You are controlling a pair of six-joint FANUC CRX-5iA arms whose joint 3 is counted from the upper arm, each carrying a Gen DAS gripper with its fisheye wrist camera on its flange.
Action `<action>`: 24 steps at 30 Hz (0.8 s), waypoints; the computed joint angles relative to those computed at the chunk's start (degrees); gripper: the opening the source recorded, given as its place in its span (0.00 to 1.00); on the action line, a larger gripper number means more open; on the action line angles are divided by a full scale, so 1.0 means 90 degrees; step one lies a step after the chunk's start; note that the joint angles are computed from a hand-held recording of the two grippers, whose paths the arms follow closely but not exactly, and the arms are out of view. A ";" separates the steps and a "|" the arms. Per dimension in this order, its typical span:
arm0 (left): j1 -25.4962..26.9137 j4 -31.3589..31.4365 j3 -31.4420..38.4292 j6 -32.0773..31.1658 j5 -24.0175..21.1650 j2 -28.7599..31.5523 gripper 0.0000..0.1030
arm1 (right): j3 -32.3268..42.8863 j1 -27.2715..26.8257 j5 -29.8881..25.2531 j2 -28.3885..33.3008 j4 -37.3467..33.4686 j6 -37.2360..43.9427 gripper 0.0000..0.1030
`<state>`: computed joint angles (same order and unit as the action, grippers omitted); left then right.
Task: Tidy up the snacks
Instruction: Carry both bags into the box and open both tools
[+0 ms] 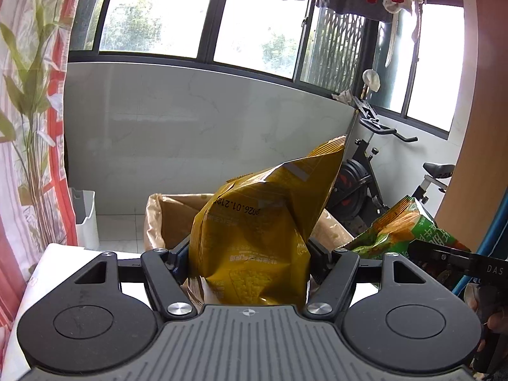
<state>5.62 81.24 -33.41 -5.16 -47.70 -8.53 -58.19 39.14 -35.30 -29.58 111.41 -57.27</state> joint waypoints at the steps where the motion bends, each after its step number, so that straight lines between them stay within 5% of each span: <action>1: -0.0130 0.0063 0.0086 -0.0013 0.0116 0.0070 0.70 | 0.0070 -0.0152 0.0020 0.0024 0.0129 0.0038 0.65; 8: -0.0907 0.0426 0.0888 0.0154 0.0730 0.0905 0.70 | 0.0803 -0.1405 0.0154 0.0783 0.1515 -0.0216 0.65; 12: -0.1144 -0.0033 0.1482 0.0671 0.0992 0.1502 0.70 | 0.1350 -0.1796 0.0058 0.1567 0.1952 -0.0246 0.65; 19: -0.1319 -0.0481 0.2005 0.1352 0.1192 0.2219 0.71 | 0.2047 -0.1886 0.0190 0.2714 0.1624 -0.0005 0.65; 24: -0.1184 -0.0777 0.2245 0.1975 0.1040 0.2497 0.82 | 0.2284 -0.2069 0.1220 0.2958 0.1262 0.0108 0.68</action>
